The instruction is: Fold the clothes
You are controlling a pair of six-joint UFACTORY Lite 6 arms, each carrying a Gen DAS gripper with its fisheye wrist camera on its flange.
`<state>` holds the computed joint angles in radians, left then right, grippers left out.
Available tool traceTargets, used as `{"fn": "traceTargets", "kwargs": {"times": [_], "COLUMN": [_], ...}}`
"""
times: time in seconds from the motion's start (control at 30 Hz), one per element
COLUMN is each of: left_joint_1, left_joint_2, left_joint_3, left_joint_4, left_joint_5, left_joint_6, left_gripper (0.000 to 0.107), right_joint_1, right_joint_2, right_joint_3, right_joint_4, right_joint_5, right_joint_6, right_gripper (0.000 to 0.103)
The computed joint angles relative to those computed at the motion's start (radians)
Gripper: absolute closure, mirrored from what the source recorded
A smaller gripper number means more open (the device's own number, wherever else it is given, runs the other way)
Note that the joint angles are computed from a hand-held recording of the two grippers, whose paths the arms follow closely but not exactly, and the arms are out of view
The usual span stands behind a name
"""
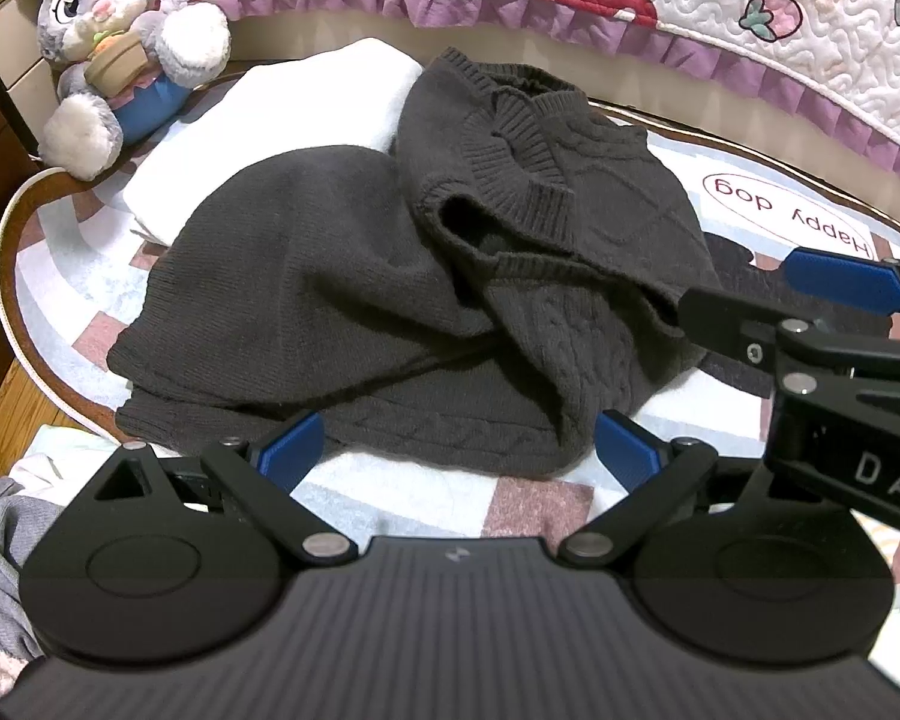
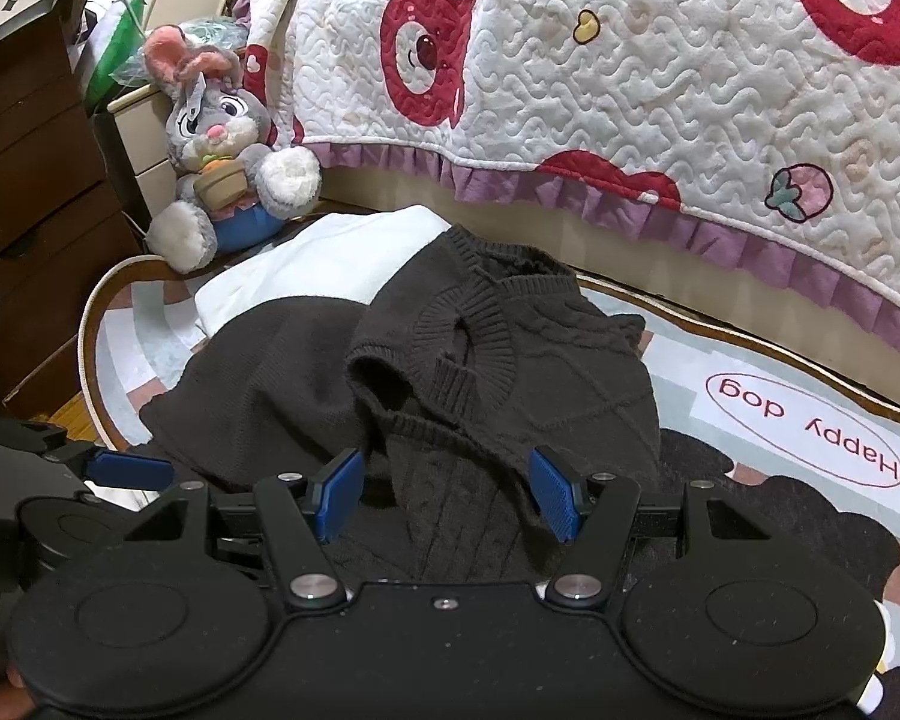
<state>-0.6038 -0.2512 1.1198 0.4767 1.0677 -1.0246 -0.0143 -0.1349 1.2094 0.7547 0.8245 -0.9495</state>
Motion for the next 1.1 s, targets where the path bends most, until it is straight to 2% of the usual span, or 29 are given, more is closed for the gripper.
{"fn": "traceTargets", "kwargs": {"times": [0.93, 1.03, 1.1], "left_joint_1": [-0.001, 0.026, 0.05], "left_joint_2": [0.014, 0.008, 0.005], "left_joint_3": [-0.016, -0.041, -0.067], "left_joint_4": [0.017, 0.004, 0.005], "left_joint_5": [-0.014, -0.049, -0.072], "left_joint_6": [-0.02, -0.006, 0.005], "left_gripper": [0.009, 0.009, 0.009], "right_joint_1": [-0.009, -0.028, -0.04], "right_joint_2": [0.003, 0.008, 0.011], "right_joint_3": [-0.007, -0.039, -0.085], "right_joint_4": [-0.001, 0.082, 0.181], "right_joint_5": [0.003, -0.01, -0.034], "right_joint_6": [0.005, -0.094, -0.229], "right_gripper": [0.037, 0.035, 0.033]}}
